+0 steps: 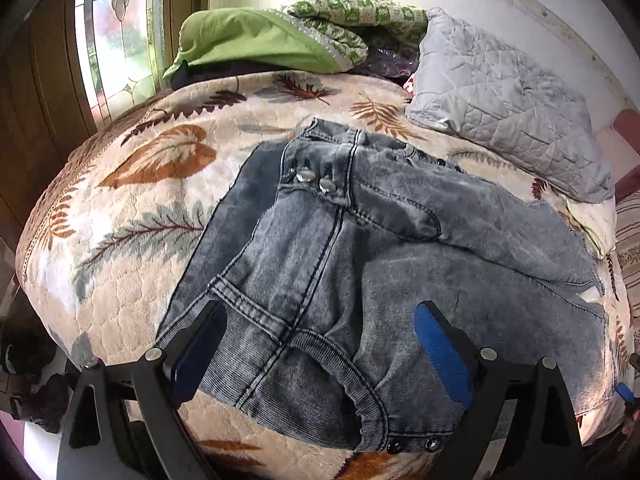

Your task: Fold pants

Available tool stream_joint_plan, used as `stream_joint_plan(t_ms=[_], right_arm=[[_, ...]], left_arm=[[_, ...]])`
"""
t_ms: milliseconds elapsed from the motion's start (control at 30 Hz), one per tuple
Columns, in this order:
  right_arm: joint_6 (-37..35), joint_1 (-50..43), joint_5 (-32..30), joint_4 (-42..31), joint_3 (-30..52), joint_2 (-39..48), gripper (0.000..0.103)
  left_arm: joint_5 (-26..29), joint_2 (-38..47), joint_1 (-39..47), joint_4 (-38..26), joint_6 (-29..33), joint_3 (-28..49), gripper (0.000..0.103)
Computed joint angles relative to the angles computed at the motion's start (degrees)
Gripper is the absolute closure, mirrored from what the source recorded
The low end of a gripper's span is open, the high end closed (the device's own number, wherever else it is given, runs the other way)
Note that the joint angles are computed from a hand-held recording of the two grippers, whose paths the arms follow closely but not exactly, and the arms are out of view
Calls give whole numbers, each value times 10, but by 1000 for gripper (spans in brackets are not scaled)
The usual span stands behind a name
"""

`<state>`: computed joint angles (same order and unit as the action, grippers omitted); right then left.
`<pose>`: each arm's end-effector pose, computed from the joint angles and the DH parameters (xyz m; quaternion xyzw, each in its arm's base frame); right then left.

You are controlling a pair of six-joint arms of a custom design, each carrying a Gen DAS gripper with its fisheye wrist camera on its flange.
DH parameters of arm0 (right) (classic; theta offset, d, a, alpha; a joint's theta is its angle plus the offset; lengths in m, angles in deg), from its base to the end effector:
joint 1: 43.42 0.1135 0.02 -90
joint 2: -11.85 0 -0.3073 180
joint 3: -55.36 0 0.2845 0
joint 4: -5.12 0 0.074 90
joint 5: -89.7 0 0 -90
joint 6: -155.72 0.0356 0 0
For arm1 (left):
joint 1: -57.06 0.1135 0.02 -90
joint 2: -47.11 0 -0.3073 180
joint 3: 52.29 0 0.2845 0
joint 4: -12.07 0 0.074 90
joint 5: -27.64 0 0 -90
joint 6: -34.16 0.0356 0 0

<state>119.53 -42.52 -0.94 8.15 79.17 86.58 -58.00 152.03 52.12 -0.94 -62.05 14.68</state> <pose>0.1919 0.0034 0.1078 0.4139 0.8364 0.1697 0.3167 0.3907 -0.0365 0.1504 0.0023 0.9419 -0.0681 0.3288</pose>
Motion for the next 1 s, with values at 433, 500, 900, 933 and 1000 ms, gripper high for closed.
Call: stream_joint_plan(t_ms=[433, 500, 900, 933, 1000], right_arm=[[-89, -118, -140, 38, 191, 270, 15], [-101, -103, -114, 16, 187, 236, 15], [-110, -58, -17, 48, 163, 217, 15], [-109, -59, -15, 49, 162, 216, 15], [-105, -63, -20, 50, 164, 219, 15]], left_arm=[[98, 99, 66, -89, -39, 161, 8], [127, 125, 82, -104, -59, 209, 8], [221, 330, 82, -301, -79, 506, 13], [230, 331, 83, -300, -76, 504, 26], [236, 340, 80, -331, -49, 523, 60]])
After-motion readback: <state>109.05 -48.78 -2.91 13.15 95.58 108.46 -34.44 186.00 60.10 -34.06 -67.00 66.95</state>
